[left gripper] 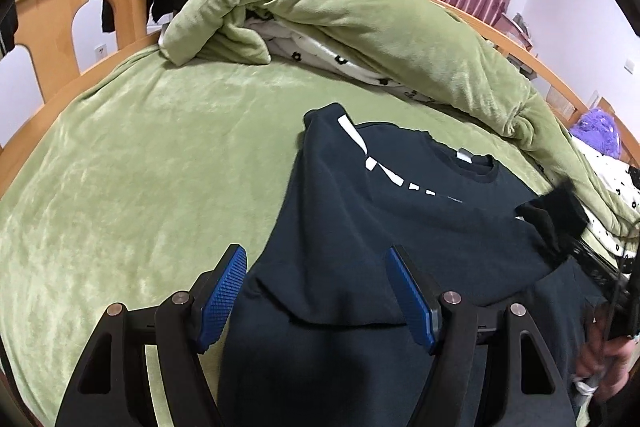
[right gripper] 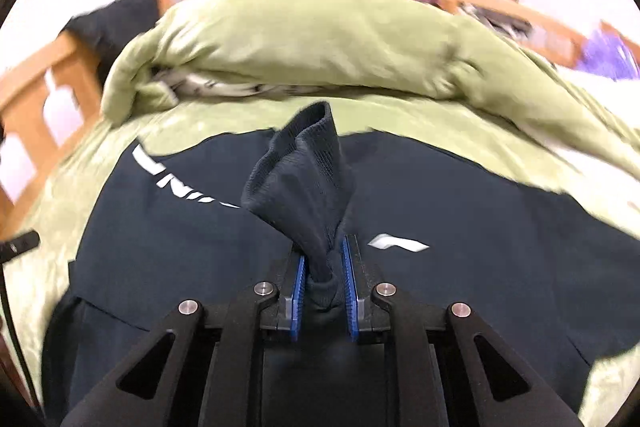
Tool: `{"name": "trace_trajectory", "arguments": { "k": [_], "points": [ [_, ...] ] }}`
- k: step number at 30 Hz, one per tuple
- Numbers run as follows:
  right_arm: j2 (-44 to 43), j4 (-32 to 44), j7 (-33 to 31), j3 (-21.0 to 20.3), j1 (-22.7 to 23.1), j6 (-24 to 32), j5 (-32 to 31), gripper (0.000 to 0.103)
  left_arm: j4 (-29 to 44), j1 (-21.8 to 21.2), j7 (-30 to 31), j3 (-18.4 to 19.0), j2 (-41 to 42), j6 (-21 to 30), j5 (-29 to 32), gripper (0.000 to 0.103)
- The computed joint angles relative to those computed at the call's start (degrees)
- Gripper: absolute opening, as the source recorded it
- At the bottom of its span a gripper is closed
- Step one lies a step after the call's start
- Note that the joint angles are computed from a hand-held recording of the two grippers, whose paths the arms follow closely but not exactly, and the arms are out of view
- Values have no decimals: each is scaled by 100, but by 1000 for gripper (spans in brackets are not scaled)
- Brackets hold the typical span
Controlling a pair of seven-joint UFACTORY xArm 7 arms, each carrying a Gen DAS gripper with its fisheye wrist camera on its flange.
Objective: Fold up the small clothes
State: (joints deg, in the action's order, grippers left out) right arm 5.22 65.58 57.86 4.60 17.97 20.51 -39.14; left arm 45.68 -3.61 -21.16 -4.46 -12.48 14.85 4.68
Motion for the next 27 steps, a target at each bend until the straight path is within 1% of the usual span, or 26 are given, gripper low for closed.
{"name": "trace_trajectory", "arguments": {
  "k": [1, 3, 5, 8, 9, 10, 11, 12, 13, 15, 16, 17, 19, 23, 25, 26, 27],
  "points": [
    [-147, -170, -32, -31, -51, 153, 110, 13, 0, 32, -60, -43, -4, -4, 74, 70],
    [-362, -536, -143, -28, -195, 193, 415, 13, 6, 78, -174, -118, 2, -9, 220, 70],
    [-603, -1043, -349, -12, -369, 15, 998, 14, 12, 55, -176, -107, 12, 5, 237, 70],
    [-741, -1466, -602, 45, -541, -326, 1615, 15, -23, 52, -207, -112, -8, 13, 289, 70],
    [-741, -1563, -818, 47, -566, -495, 1986, 23, -37, 79, -243, -130, -13, 14, 354, 70],
    [-765, -1636, -1036, 57, -576, -605, 2312, 28, -51, 97, -262, -136, -16, 7, 403, 70],
    [-798, -1717, -1182, 68, -595, -705, 2513, 37, -69, 152, -332, -170, -20, 5, 512, 70],
    [-788, -1713, -1367, 76, -601, -787, 2746, 44, -69, 178, -369, -179, -15, 10, 575, 70],
    [-768, -1703, -1436, 99, -614, -926, 2843, 46, -72, 221, -426, -193, -4, 7, 657, 70],
    [-730, -1662, -1215, 170, -676, -1121, 2655, 58, -69, 271, -512, -187, 27, -4, 751, 70],
    [-628, -1566, -1085, 184, -703, -1212, 2573, 60, -56, 274, -518, -157, 57, 3, 743, 70],
    [-574, -1521, -1120, 176, -697, -1245, 2652, 62, -37, 259, -503, -121, 88, 19, 706, 70],
    [-295, -1281, -1444, 181, -665, -1231, 3151, 62, 12, 187, -382, -8, 151, 78, 510, 70],
    [276, -795, -1362, 47, -541, -987, 3283, 62, 51, 43, -50, 184, 198, 119, -11, 70],
    [463, -734, -1433, 62, -540, -1148, 3525, 59, 79, 45, 15, 190, 229, 127, -99, 70],
    [488, -751, -1436, 27, -506, -1266, 3540, 56, 91, 58, 1, 166, 245, 135, -84, 70],
    [497, -763, -1432, -47, -434, -1424, 3442, 50, 124, 75, -15, 139, 294, 151, -43, 70]
  ]
}}
